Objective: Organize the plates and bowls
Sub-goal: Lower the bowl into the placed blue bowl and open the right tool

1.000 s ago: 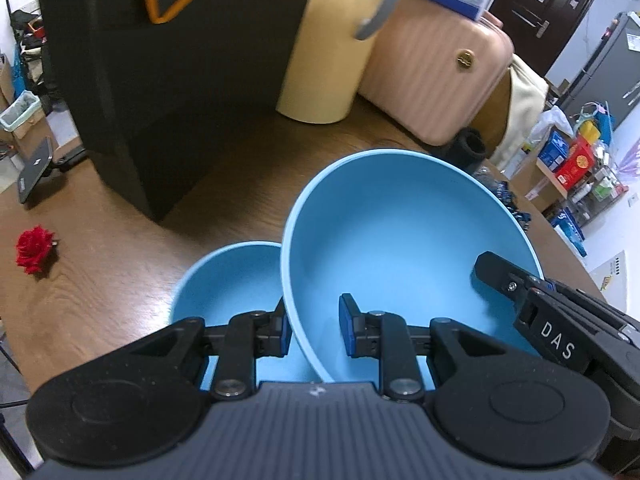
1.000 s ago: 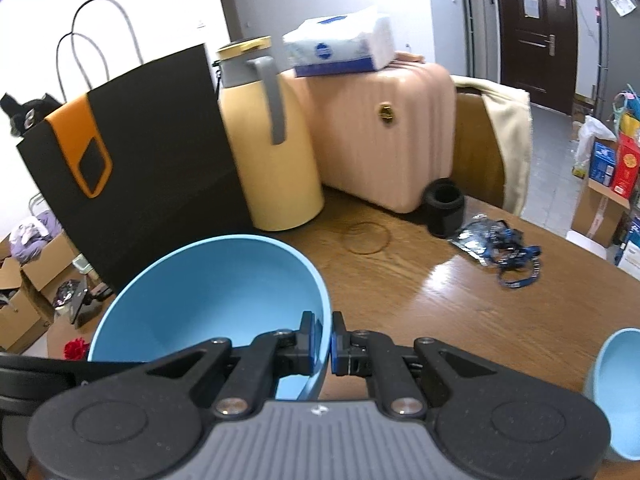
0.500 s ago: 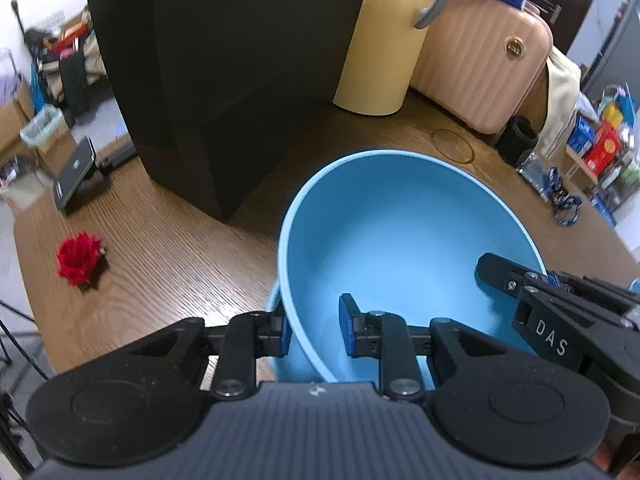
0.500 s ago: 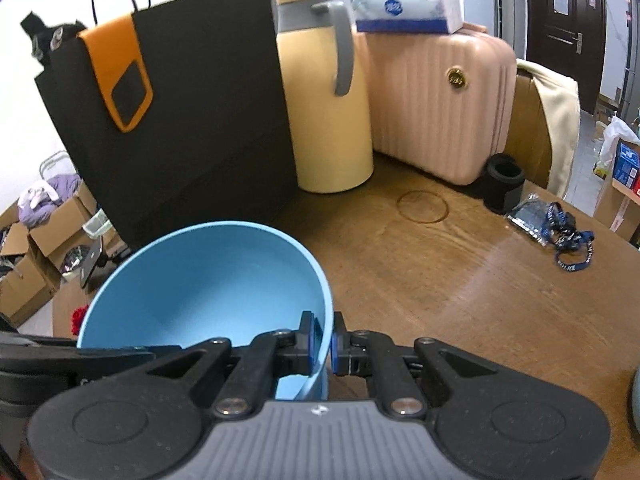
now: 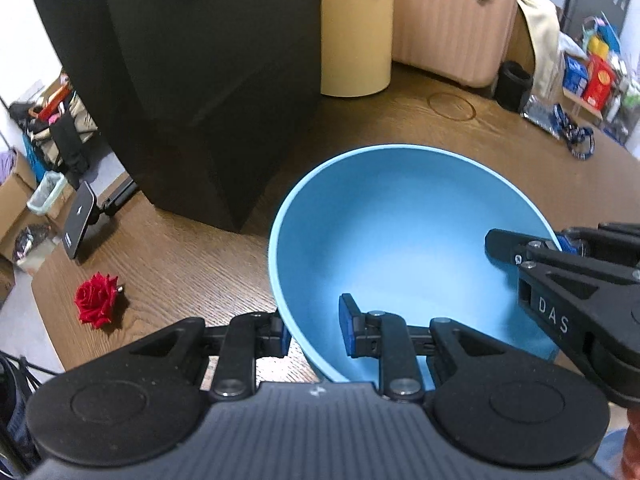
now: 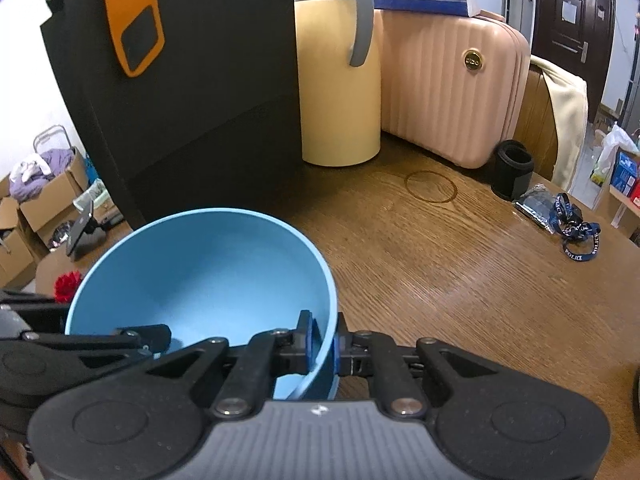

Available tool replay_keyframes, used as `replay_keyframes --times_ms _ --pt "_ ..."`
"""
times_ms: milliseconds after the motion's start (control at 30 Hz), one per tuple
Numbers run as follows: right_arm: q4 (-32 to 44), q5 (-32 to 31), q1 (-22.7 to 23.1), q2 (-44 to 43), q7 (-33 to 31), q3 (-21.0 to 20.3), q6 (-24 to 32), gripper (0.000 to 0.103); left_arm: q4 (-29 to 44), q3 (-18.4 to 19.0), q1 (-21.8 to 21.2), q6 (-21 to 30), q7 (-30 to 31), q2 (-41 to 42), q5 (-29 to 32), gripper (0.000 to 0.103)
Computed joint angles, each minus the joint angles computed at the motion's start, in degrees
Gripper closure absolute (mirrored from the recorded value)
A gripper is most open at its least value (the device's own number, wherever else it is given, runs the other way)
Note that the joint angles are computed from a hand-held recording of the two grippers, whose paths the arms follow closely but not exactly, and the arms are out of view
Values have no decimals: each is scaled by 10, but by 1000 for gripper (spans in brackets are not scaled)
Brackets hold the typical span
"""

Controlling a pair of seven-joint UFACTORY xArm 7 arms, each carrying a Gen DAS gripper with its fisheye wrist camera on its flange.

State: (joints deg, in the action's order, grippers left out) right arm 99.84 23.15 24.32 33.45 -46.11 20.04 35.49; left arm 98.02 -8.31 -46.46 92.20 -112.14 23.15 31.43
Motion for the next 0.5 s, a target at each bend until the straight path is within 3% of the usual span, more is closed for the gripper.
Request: replay_keyframes --times_ms 200,500 --pt "-29 -13 5 -6 -4 -4 -36 94 33 5 -10 32 43 28 7 79" --pt "-64 -21 1 -8 -16 4 -80 93 -3 4 -5 3 30 7 3 79"
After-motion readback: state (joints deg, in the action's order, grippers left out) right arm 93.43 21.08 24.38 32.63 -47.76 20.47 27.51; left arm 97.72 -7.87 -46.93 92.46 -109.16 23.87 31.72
